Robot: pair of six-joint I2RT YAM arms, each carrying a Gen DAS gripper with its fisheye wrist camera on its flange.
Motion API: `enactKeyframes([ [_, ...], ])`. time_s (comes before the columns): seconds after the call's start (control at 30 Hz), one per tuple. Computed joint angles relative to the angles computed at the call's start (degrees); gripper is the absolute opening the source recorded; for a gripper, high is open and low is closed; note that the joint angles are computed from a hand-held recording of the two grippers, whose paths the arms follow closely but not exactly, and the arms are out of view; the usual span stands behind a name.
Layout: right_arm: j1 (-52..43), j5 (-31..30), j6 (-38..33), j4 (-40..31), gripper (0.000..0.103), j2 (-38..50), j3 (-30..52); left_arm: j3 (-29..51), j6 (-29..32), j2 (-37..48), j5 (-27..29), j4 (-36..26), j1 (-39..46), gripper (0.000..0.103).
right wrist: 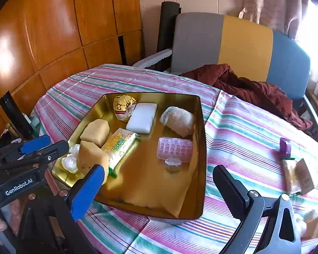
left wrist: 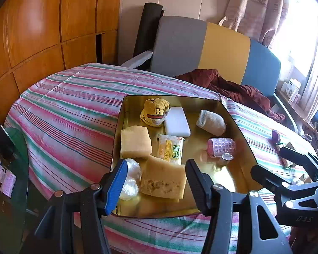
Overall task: Organize objects
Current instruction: 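Move both tools back toward the remaining packets and boxes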
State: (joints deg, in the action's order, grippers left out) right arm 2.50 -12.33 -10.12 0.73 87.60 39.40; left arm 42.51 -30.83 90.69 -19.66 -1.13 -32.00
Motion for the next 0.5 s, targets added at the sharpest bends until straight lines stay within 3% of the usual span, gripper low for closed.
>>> enactKeyframes([
  [0.5, -9.12, -1.80, -3.08, -2.37, 0.103, -7.80, -4.91, 1.57, 0.14, -0.57, -2.65, -3.19, -4.36, 0.057],
])
